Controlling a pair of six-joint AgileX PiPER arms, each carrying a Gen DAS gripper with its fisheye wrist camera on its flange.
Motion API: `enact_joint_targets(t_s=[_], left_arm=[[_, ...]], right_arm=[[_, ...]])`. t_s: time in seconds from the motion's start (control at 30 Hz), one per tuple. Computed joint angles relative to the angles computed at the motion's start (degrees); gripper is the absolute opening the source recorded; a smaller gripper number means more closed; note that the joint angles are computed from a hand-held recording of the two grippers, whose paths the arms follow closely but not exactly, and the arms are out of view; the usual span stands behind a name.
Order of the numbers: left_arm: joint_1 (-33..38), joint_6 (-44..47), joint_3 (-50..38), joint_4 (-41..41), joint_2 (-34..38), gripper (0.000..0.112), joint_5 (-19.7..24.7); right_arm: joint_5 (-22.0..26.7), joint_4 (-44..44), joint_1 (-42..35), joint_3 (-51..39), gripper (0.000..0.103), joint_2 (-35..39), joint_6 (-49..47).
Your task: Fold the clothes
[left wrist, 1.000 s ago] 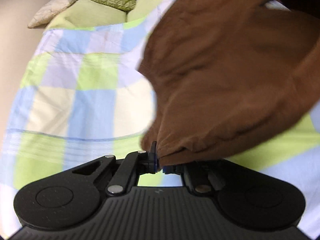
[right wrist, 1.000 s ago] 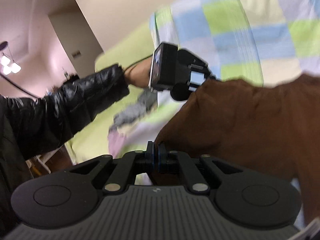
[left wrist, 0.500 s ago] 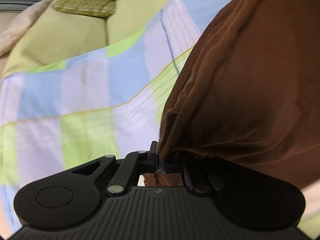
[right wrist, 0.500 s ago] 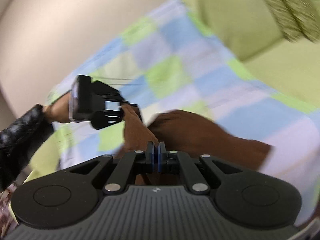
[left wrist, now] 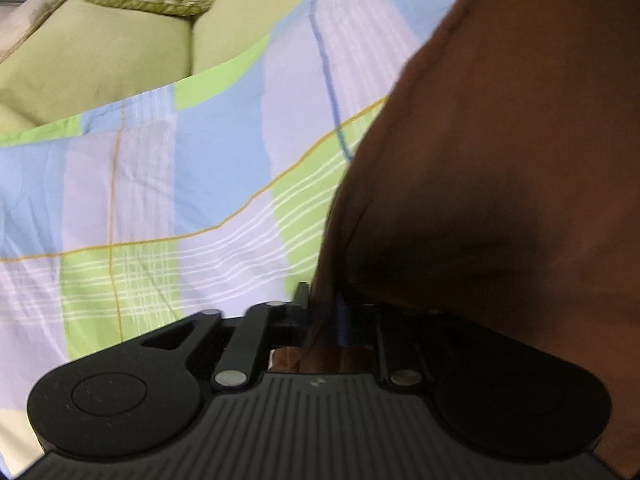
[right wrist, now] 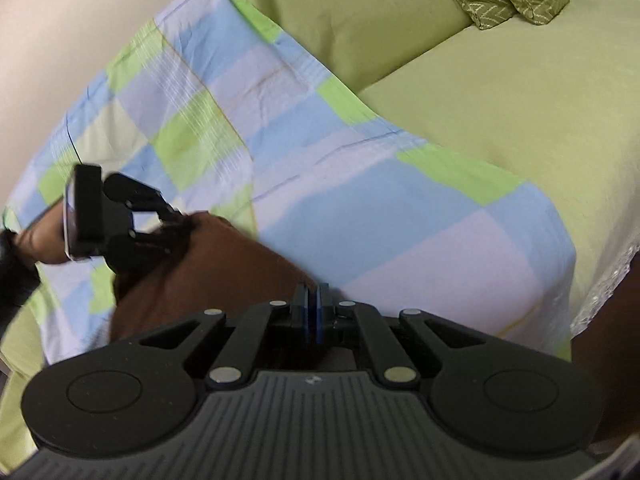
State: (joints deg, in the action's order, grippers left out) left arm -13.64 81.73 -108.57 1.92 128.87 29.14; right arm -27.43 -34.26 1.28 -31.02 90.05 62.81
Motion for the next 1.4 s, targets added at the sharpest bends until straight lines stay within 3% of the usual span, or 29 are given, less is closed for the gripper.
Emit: enact_joint_targets(t_s=[0.07, 0.13, 0.2, 0.3, 0.37, 0.47, 0.5, 0.6, 0.7, 0.83, 0.97, 1.07, 1.17, 1.3, 1.4], left_arm=[[1.21, -1.99, -2.28, -0.39, 0.66, 0.043, 0.69], [2.89, -5.54, -3.71, -0.42, 0.57, 0.043, 1.45], [5.4, -7.67, 0.15, -2.86, -2.58, 0.043, -0.93], [9.65, 0.13, 8.83, -15.5, -9.02, 0.043, -3.03], [13.68, 6.16, 18.0, -26.96, -16.02, 0.044, -2.45], [21.57, 13.04, 27.96, -42.93, -24.51, 0.048, 6.51], [25.18, 13.77, 32.68, -47.45, -27.81, 0.049, 11.82], [32.93, 13.8, 46.07, -53.87, -35.41, 0.049, 23.29], [38.13, 13.51, 56.72, -56.03, -39.76, 0.05, 28.84], [39.38, 11.26, 64.06, -59.68, -38.13, 0.051, 31.81], [37.07, 12.3, 68.97, -65.28, -35.47, 0.051, 30.76], [33.62, 15.08, 68.69, -72.64, -29.02, 0.051, 29.78], [32.27, 17.19, 67.28, -77.47, -23.82, 0.051, 30.57], [32.08, 26.38, 70.72, -86.8, -19.36, 0.051, 32.77], [30.94, 31.84, 72.59, -92.48, -16.45, 0.048, 36.06]], right_arm=[[0.95, 3.83, 0.83, 0.77, 0.004, -0.9, -3.43], [4.85, 14.54, 3.02, 1.8, 0.01, -3.43, -13.31], [5.63, 24.01, 4.73, 4.23, 0.011, -7.07, -21.74], [4.9, 26.45, 6.02, 7.01, 0.019, -11.2, -24.76], [4.44, 20.42, 5.34, 8.45, 0.025, -12.57, -19.61], [2.16, 8.8, 3.14, 10.71, 0.025, -13.57, -8.32], [0.89, 5.94, 2.47, 11.78, 0.025, -14.06, -5.34], [-1.33, 6.59, 4.77, 14.88, 0.029, -15.32, -4.35], [-3.42, 9.37, 8.95, 16.09, 0.031, -14.49, -6.15], [-6.34, 14.57, 12.73, 17.17, 0.039, -12.97, -10.8], [-4.55, 20.02, 15.1, 17.08, 0.041, -13.33, -13.97], [-2.34, 22.13, 16.33, 17.33, 0.043, -15.25, -15.69], [-3.13, 20.75, 15.19, 18.0, 0.044, -15.81, -15.09], [-6.47, 15.68, 11.42, 18.61, 0.047, -14.97, -11.77], [-11.93, 5.86, 3.97, 17.35, 0.048, -12.02, -6.65]])
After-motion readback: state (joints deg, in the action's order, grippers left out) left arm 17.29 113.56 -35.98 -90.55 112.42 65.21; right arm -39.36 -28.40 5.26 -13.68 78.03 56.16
